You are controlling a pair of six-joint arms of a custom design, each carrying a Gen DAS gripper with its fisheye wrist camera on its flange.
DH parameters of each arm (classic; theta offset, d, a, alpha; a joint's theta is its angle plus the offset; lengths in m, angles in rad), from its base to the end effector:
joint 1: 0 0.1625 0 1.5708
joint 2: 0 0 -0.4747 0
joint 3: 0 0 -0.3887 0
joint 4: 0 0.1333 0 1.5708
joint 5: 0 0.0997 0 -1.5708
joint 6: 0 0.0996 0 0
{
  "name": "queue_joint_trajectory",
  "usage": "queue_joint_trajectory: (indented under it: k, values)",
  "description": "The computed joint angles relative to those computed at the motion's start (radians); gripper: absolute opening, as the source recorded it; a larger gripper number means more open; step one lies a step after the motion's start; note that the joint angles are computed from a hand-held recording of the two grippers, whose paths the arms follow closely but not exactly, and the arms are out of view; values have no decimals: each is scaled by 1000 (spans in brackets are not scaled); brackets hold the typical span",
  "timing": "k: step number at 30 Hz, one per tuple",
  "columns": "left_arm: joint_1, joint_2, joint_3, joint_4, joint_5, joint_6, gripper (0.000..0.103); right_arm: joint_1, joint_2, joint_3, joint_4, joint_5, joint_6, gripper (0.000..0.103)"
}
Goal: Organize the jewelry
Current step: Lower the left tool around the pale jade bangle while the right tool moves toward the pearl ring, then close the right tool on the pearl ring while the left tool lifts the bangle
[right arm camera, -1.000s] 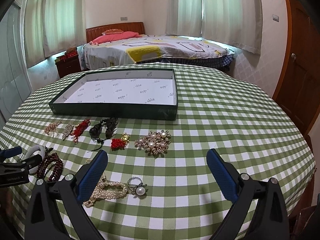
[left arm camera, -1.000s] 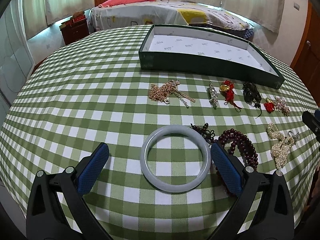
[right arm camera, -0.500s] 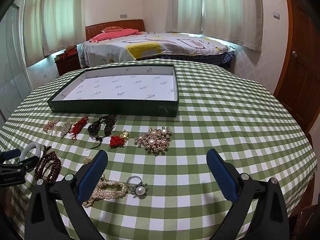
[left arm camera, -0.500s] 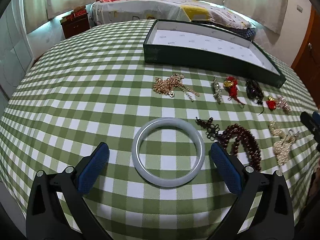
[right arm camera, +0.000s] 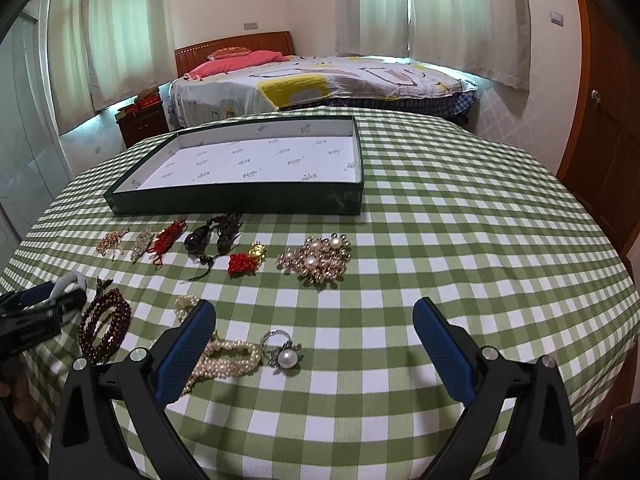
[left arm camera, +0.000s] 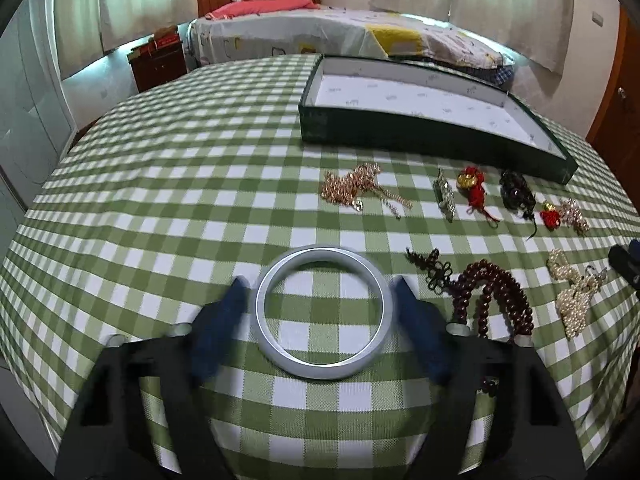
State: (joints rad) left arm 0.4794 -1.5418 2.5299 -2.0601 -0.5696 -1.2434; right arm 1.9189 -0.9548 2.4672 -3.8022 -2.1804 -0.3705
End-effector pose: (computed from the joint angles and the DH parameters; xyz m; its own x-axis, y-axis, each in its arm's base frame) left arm -0.1567 -0.3262 0.2176 -0.7028 -0.1699 -0.6908 0.3535 0.7593 -0.5464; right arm 0.2169 -0.3742 0.1661 -0.7454 -0.1864 0.6401 -0.5649 0.6864 -0.4580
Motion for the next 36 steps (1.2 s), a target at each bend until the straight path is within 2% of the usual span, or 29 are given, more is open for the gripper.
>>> queue_joint_trajectory:
  k: [6, 8, 9, 10, 11, 12, 18, 20, 22, 25, 36]
  values:
    - [-4, -4, 6, -8, 2, 4, 69, -8, -9, 10, 21, 21, 12, 96]
    - [-7, -2, 6, -3, 2, -3, 69, -12, -14, 14, 21, 33, 14, 93]
    - [-8, -1, 6, -1, 2, -4, 69, -14, -18, 15, 27, 40, 14, 83]
    - [-10, -1, 6, 2, 2, -9, 69, -18, -22, 16, 40, 48, 16, 60]
    - [-10, -1, 6, 2, 2, -9, 69, -23, -29, 14, 62, 57, 23, 50]
    - [-10, 0, 6, 2, 2, -9, 69, -31, -37, 14, 93, 67, 36, 48]
    - [-9, -2, 6, 1, 3, -7, 69, -39, -43, 18, 133, 91, 36, 46]
    - [-9, -2, 7, 1, 3, -8, 69, -46, -50, 20, 155, 111, 36, 40]
    - [-9, -2, 6, 2, 4, -9, 69, -54, -61, 22, 172, 130, 39, 28]
    - [-9, -6, 5, 12, 4, -16, 69, -63, -72, 24, 188, 142, 57, 21]
    - [-7, -15, 3, 29, 8, -31, 69, -69, -90, 28, 158, 132, 62, 21]
